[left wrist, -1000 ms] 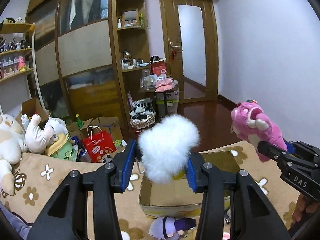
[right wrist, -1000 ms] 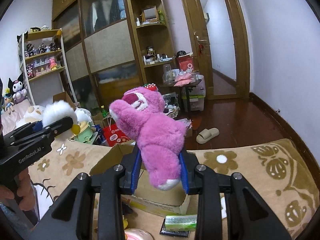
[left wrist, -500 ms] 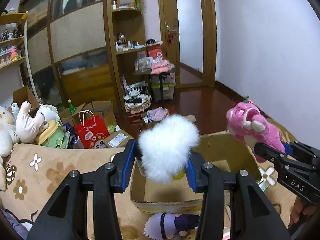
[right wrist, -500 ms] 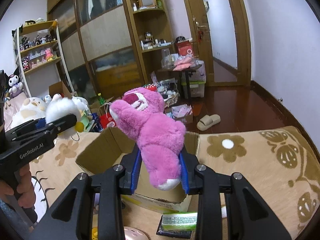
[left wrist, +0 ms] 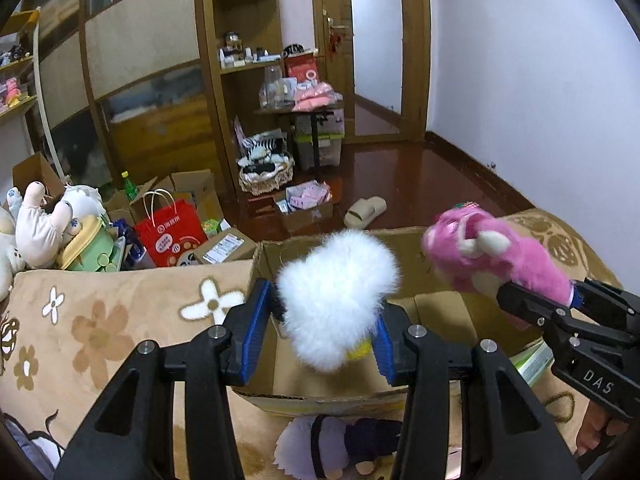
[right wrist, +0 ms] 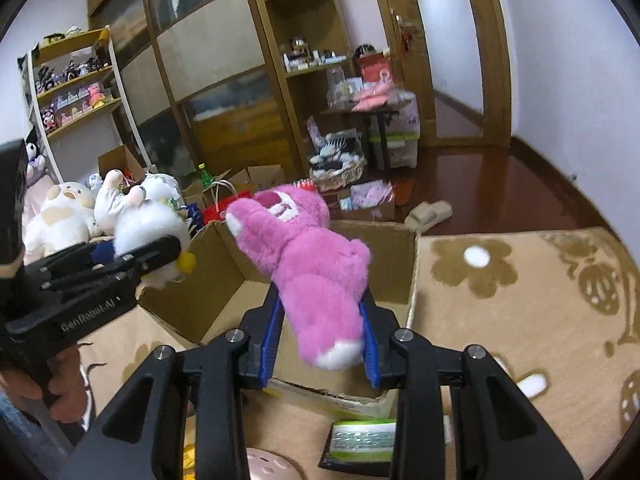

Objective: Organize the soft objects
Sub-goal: 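Open both tools to drop the penguin and pink bear into the box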

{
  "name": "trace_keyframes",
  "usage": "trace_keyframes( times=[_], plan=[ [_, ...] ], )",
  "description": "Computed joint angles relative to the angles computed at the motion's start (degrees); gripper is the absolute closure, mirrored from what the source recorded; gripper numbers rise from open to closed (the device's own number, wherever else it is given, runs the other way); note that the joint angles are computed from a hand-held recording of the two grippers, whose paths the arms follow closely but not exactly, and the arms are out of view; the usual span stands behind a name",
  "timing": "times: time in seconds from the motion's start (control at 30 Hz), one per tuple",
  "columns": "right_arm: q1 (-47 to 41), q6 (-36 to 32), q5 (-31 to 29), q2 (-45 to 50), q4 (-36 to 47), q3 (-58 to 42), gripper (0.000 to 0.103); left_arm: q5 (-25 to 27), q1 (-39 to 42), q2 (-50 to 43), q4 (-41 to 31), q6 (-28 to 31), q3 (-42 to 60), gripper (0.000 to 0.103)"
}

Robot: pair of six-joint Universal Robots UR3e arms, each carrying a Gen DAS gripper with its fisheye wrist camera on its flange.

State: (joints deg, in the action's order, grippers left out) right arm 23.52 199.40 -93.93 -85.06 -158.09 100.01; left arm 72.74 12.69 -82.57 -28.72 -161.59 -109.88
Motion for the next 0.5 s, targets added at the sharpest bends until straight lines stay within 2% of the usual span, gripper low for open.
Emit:
trace_keyframes(
  times=[0.17,0.4,0.5],
  plan=[
    [-0.78,-0.46,2.23,0.14,-0.79,1.54,0.067,-0.09,-0.30,-0.45,-2.61,-0.06,0.41,0.055],
    [-0.88,-0.60,3.10,0.07,0.34,2.03,0.066,2.90,-1.37,-0.64,-2.96,-0.13,-0.05,0.047],
    [-0.74,-0.25,2.87,-1.02,1.42,2.30,0.065,3.15,-0.93,0.13,-4.33,0.02,-0.06,0.034]
  ],
)
